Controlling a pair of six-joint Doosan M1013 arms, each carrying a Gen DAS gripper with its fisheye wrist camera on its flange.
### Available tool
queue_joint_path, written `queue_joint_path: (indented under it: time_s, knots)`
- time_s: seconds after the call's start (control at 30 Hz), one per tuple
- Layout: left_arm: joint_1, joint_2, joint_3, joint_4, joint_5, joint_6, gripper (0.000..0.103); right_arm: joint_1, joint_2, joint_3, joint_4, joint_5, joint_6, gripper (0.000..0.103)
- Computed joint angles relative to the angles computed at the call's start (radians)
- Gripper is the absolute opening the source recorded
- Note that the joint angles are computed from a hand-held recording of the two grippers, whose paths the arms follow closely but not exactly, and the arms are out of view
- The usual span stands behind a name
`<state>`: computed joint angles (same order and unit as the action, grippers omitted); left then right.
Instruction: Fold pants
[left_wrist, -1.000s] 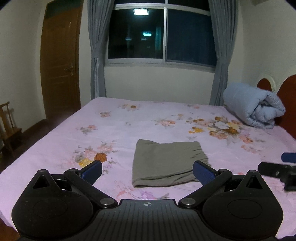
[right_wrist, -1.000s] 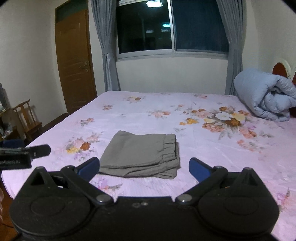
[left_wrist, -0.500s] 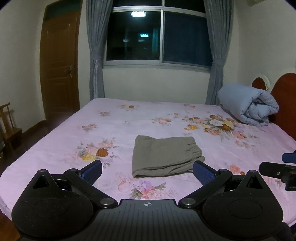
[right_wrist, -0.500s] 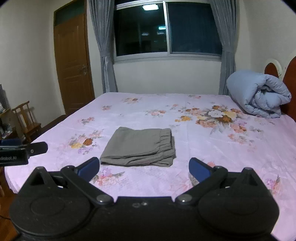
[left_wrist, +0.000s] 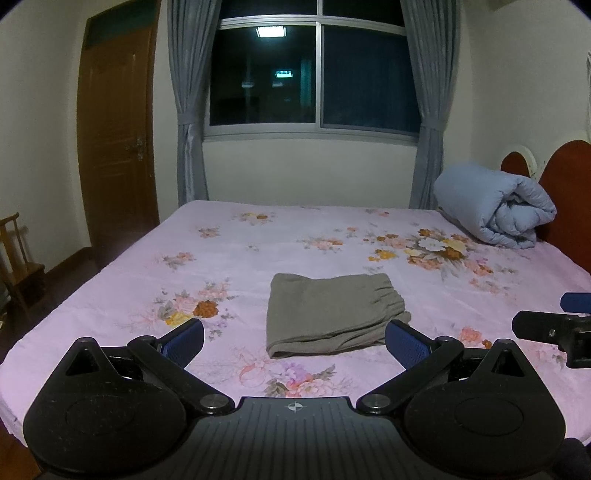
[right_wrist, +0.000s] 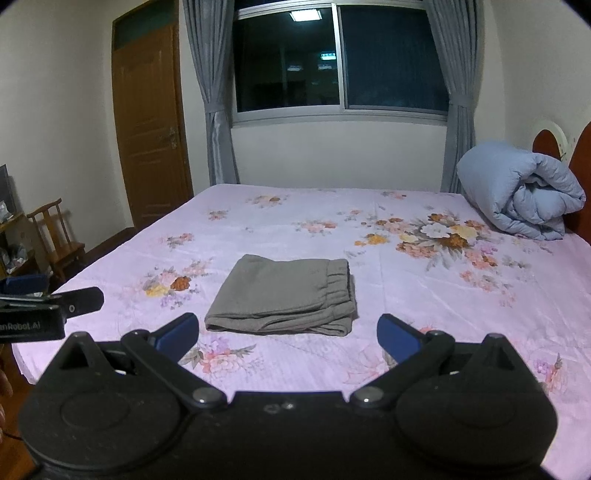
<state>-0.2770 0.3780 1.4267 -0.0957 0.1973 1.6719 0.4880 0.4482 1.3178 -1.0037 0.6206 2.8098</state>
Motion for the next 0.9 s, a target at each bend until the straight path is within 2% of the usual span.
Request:
queue_joint_path:
  time_s: [0.17, 0.27, 0.37, 0.47, 0.57, 0.9]
  knots:
    - [0.002, 0.001, 0.000, -0.010, 0.004, 0.006, 0.103, -0.001, 0.001, -0.005, 0.022, -0.001, -0.025, 0.097]
    - [0.000, -0.001, 0.010, 0.071, -0.024, -0.062, 0.103, -0.001, 0.002, -0.007, 0.025, -0.002, -0.030, 0.097]
    - [0.007, -0.003, 0.017, -0.129, -0.039, 0.132, 0.103, -0.001, 0.006, -0.012, 0.032, -0.001, -0.038, 0.097]
    - [0.011, -0.003, 0.021, -0.178, -0.050, 0.173, 0.103, -0.001, 0.009, -0.016, 0.042, 0.001, -0.045, 0.097]
    - [0.016, -0.002, 0.018, -0.291, -0.035, 0.271, 0.103, -0.001, 0.010, -0.017, 0.043, 0.001, -0.047, 0.097]
    - [0.015, -0.005, 0.023, -0.282, -0.034, 0.269, 0.103, 0.000, 0.011, -0.019, 0.041, 0.002, -0.044, 0.097]
